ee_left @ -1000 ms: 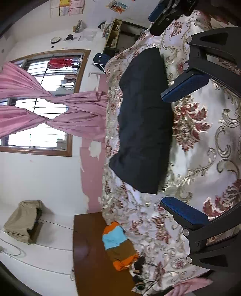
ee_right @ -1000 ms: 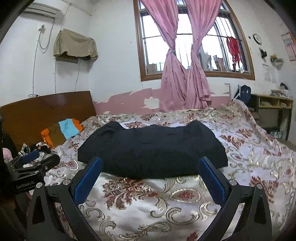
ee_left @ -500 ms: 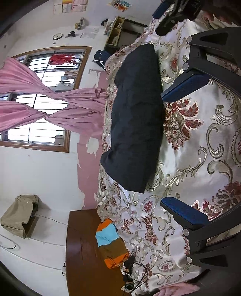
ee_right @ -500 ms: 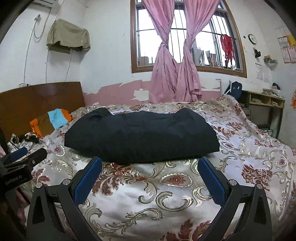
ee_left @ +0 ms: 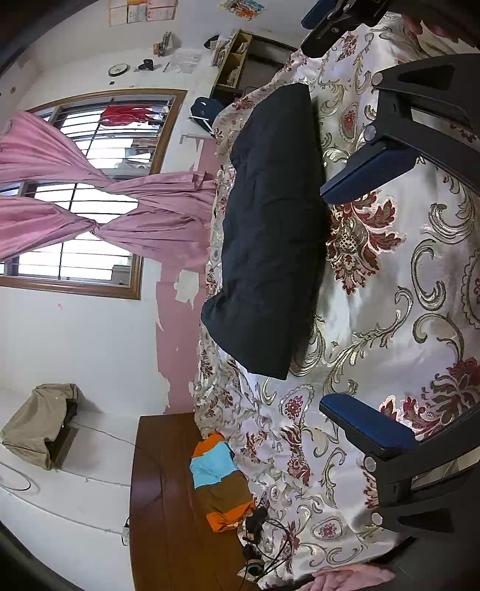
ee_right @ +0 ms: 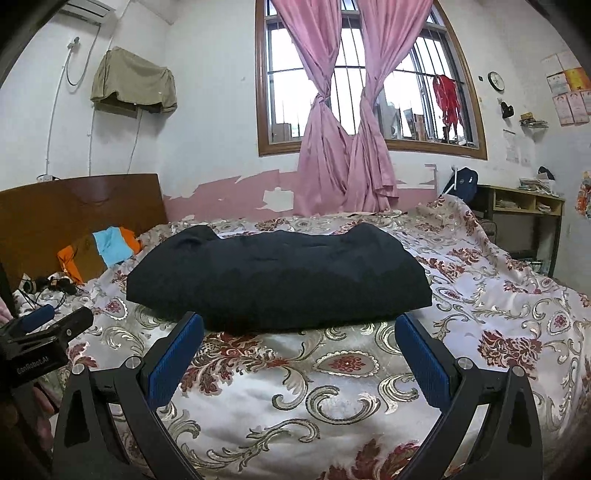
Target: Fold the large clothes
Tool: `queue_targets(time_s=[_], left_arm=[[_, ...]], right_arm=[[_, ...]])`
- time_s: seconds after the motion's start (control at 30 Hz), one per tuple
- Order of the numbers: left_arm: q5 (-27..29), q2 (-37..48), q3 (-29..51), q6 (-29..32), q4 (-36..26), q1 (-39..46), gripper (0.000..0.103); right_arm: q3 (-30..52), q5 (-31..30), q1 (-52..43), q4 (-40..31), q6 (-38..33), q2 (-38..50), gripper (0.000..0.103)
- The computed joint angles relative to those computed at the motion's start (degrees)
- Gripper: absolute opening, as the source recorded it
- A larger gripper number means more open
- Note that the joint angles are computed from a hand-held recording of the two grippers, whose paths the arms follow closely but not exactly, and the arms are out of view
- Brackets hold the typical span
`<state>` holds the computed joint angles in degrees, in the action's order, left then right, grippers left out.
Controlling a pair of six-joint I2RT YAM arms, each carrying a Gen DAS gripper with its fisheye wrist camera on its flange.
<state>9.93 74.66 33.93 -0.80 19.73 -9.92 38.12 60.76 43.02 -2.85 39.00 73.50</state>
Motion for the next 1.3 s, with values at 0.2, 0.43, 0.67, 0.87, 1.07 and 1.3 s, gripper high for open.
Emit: queue_targets(time_s=[0.2,0.43,0.67,0.87,1.07,1.3], left_arm=[[0.33,-0.59,-0.19,-0.25,-0.26,-0.23,0.103],[0.22,-0.77,-0.39,-0.39,-0.06,-0.47,0.103],[0.15,-1.20,-0.89,-0.46,0.66,-0.73,0.103],[0.05,-1.38,-1.04,-0.50,0.67,-0.82,0.103],[0.10,-1.53,-1.24,-0.54,0.82,-0.81,0.103],[0.00,-1.53,-1.25,-0.60,0.82,-0.91,0.103]], right_arm=[[0.00,-0.52,-0.31,-0.06,0.21,0.27,0.102],[-0.13,-0.68,-0.20,0.16,0.22,0.03,0.102],[-0.91,-0.64,-0.19,1.45,-0.60,-0.48,0.102],[-0.81,-0.53,-0.13,1.37,-0.48,-0.39,0.102],[-0.80,-0.60,-0.10,1.29,-0.37,-0.40,0.102],[-0.84,-0.70,-0.14,1.28,-0.41,-0.44,0.102]])
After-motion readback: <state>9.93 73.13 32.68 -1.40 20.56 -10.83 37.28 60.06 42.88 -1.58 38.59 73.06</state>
